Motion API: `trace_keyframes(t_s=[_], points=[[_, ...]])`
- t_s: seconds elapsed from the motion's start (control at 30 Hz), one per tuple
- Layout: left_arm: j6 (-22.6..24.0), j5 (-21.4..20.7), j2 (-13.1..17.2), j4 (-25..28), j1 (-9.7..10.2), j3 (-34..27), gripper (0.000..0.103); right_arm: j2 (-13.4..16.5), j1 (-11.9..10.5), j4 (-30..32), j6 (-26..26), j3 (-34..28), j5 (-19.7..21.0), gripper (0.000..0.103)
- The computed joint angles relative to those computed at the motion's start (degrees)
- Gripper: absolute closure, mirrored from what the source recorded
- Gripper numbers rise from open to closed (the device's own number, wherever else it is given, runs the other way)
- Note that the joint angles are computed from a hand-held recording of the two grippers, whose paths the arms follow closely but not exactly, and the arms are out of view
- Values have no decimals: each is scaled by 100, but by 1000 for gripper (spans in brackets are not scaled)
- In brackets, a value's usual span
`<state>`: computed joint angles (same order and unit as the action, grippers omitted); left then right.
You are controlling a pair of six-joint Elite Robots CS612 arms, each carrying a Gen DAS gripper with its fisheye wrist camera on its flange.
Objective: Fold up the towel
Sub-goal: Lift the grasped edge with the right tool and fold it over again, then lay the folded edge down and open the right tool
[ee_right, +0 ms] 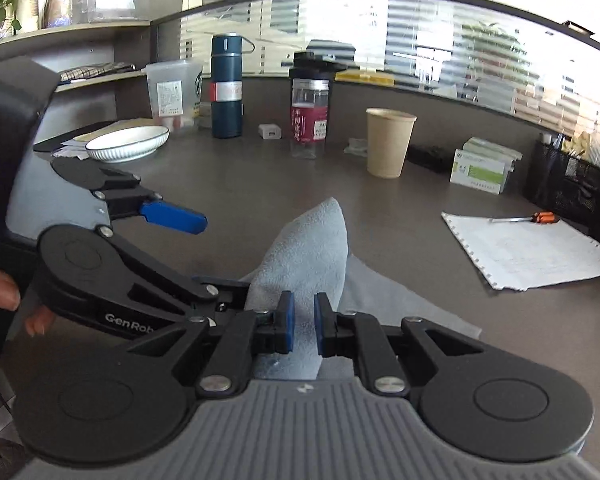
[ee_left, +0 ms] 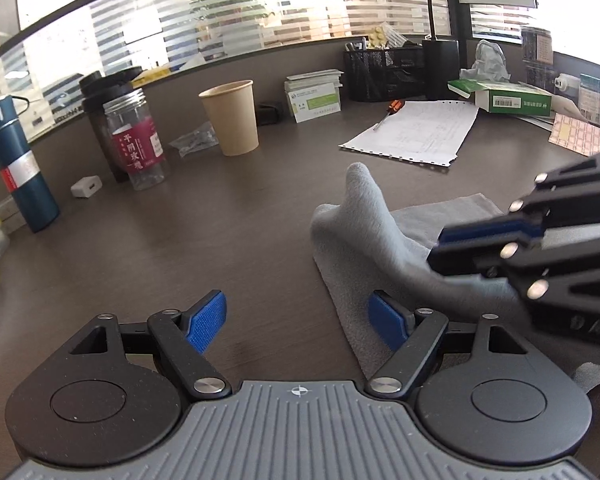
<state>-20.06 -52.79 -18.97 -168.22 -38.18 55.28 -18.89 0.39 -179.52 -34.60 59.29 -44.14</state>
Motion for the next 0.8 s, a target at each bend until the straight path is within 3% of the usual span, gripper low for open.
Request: trace_keyframes(t_s=[0.1, 0.43, 0.53, 0.8], points=[[-10, -33, -4, -40, 6, 16, 19, 30, -25, -128, 142, -94, -40, 89], [-5, -163, -11, -151, 38, 49, 19, 347, 26, 106, 1004, -768, -806, 89], [9, -173, -8, -178, 41, 52, 19, 351, 63, 313, 838, -815, -961, 89], [11, -217, -10, -217, 51, 67, 19, 255, 117, 631, 130, -668, -630, 89]])
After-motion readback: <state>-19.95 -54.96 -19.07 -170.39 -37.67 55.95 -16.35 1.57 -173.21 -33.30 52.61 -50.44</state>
